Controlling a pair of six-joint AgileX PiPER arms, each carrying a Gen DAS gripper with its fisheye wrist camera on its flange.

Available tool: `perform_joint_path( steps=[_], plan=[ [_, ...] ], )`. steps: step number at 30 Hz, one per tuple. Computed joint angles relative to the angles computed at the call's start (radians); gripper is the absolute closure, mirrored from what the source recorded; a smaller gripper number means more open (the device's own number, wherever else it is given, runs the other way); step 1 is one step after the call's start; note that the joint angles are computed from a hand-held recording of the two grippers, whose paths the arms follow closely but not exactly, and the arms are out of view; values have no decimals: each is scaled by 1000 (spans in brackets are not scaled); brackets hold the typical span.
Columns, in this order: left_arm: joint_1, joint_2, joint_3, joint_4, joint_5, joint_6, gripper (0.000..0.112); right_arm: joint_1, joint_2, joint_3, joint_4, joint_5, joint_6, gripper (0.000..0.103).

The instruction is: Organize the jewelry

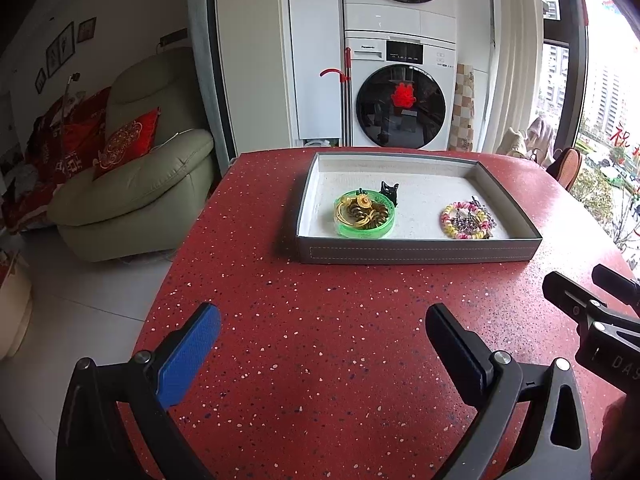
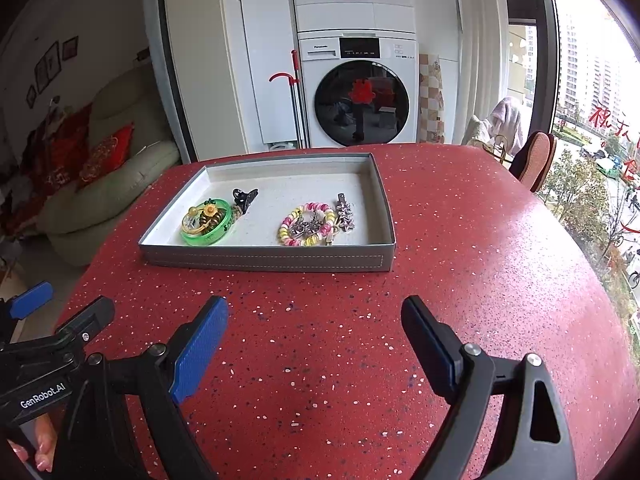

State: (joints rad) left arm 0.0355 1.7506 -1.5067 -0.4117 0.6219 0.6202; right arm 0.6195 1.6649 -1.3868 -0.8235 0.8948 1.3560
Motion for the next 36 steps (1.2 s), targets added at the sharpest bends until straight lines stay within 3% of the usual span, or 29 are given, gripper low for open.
perform_joint_path(
  steps=[36],
  plan=[
    [-7,-15,19,9,-3,-4,9,17,-5,-18,-11,49,-19,13]
  ],
)
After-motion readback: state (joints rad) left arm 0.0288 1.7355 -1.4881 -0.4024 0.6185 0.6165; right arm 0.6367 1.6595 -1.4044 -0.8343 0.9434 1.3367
